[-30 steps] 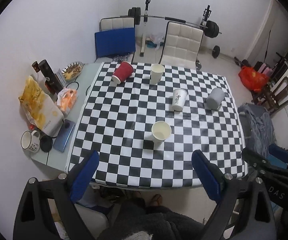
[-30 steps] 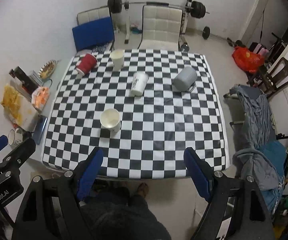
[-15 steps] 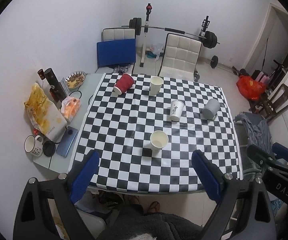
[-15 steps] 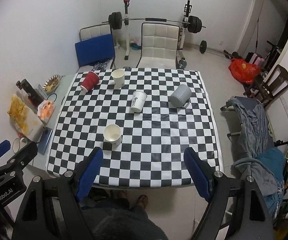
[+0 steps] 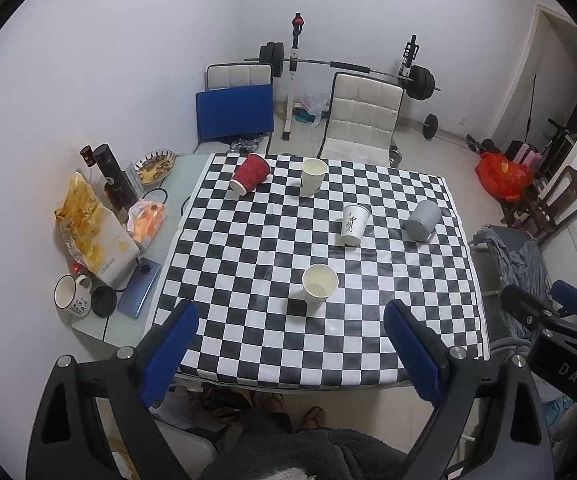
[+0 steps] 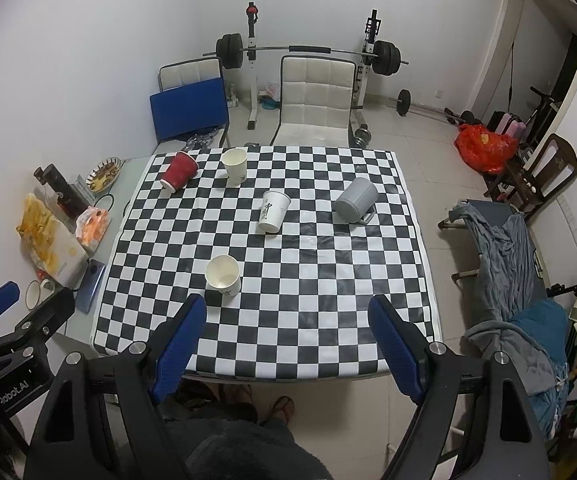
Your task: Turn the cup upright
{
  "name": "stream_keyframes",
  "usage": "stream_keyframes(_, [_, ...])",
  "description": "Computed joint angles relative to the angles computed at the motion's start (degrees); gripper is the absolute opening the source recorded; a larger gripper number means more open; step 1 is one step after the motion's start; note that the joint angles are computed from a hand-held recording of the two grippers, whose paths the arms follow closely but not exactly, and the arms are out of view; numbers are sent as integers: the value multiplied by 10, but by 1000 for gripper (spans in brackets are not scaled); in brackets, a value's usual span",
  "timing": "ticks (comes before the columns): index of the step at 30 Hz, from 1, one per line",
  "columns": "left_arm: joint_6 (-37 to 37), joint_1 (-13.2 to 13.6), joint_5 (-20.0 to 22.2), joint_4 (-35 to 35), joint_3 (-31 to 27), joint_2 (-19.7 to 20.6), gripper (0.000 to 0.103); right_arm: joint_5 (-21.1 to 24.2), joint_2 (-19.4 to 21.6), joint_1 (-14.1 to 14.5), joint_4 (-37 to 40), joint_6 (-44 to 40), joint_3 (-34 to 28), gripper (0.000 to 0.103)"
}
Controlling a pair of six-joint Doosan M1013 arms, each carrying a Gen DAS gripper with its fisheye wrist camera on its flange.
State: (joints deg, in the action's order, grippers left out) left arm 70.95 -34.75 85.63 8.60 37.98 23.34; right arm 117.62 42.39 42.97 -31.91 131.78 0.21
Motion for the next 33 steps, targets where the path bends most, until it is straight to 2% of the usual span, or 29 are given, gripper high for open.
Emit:
stream_keyframes(2, [1, 0, 0, 2, -1, 0, 95, -27, -29, 0, 6, 15, 58, 85])
stream_keyframes(7, [0, -1, 0, 2, -1, 0, 95, -36, -39, 1, 5, 17, 76, 85])
stream_keyframes(21, [5, 1, -5, 2, 5, -4, 95, -38, -40, 3, 3, 19, 77, 85])
stream_keyframes(33, [1, -1, -8, 5, 8, -5, 95, -52, -52, 4, 7, 29, 102, 85])
